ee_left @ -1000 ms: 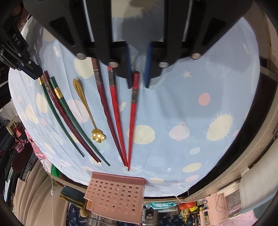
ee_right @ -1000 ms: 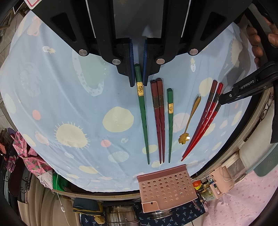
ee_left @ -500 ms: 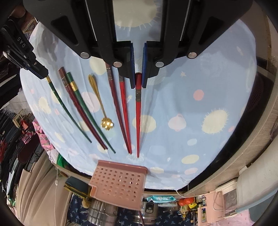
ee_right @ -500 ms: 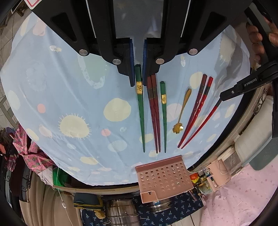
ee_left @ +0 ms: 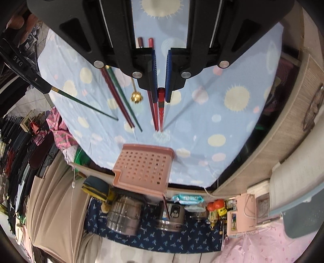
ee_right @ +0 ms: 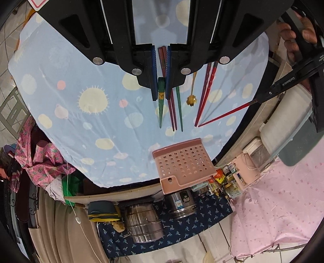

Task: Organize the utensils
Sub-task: 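Lift and carry both chopsticks into the pink basket with both tools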

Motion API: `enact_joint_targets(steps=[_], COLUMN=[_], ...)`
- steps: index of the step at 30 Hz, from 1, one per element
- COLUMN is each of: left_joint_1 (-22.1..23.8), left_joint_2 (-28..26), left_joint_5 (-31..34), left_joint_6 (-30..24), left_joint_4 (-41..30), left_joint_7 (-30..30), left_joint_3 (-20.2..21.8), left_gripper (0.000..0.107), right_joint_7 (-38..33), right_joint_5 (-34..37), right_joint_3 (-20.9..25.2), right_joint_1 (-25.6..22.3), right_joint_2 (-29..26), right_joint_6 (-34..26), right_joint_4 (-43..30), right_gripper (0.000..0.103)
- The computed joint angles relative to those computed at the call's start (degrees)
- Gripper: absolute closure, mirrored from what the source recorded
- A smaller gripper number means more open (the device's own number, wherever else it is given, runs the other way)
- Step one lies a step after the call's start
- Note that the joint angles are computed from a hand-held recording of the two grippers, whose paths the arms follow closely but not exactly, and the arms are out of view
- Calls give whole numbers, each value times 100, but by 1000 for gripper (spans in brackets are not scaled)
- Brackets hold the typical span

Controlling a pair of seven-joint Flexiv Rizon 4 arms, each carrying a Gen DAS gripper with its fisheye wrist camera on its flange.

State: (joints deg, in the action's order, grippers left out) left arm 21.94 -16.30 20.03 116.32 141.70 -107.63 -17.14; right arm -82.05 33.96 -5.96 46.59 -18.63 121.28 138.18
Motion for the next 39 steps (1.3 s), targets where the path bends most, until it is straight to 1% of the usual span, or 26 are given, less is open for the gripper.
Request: enact_joint_targets(steps=[3, 7, 9, 11, 15, 17, 18, 20, 24, 25, 27, 28, 30, 32, 35, 37, 39], left_joint_1=[-83, -140, -260, -448, -473, -581, -582, -724, -869, -883, -1037, -1183, -1202, -1112, -1348, -1402, -1253], left_joint_2=[128, 226, 253, 234, 210, 200, 194, 152, 55, 37, 0, -27, -54, -69, -106, -132, -146], left_joint_5=[-70, -82, -124, -220, -291, -371, -370, -477, -677, -716, -880, -1020, -1119, -1135, -1375, -1490, -1467], left_joint_6=[14, 5, 21, 3, -81, -32, -32, -37, -121, -138, -150, -158, -194, -253, -234, -262, -332], left_joint_4=[-122, -327, -426, -534, -726, -799, -843, -958, -1181, -1234, -1352, -1441, -1594, -1758, -2038, -2234, -2445], left_joint_7=[-6, -87, -75, -20, -42, 2, 4, 89, 250, 287, 427, 536, 632, 695, 938, 1044, 1069], left_joint_3=[44, 60, 165, 314, 291, 381, 379, 492, 588, 587, 703, 821, 806, 705, 873, 881, 704], left_gripper=[100, 100, 100, 100, 100, 100, 100, 100, 100, 100, 100, 100, 100, 100, 100, 100, 100], right_joint_7=[-219, -494, -638, -795, -1027, -1148, -1243, -1415, -1363, -1373, -1397, -1376, -1299, -1304, -1325, -1218, -1057], right_joint_5=[107, 223, 272, 339, 410, 443, 497, 602, 474, 454, 422, 362, 185, 72, -67, -254, -481], right_joint_3=[-253, -391, -398, -418, -446, -476, -544, -719, -822, -908, -1085, -1110, -1093, -1220, -1431, -1380, -1231], right_joint_1=[160, 207, 190, 191, 175, 172, 221, 331, 239, 272, 343, 311, 172, 173, 221, 48, -205], right_joint_2=[133, 257, 308, 320, 353, 370, 368, 341, 273, 264, 237, 227, 190, 146, 72, -16, -126], right_joint_6=[-33, -51, -50, -81, -156, -164, -194, -280, -408, -419, -440, -457, -482, -510, -558, -555, -562], right_joint_4=[-104, -286, -378, -504, -699, -795, -861, -1004, -1228, -1280, -1405, -1475, -1637, -1819, -2123, -2380, -2670], right_gripper=[96, 96, 96, 96, 96, 96, 96, 96, 96, 96, 96, 96, 96, 96, 96, 96, 96])
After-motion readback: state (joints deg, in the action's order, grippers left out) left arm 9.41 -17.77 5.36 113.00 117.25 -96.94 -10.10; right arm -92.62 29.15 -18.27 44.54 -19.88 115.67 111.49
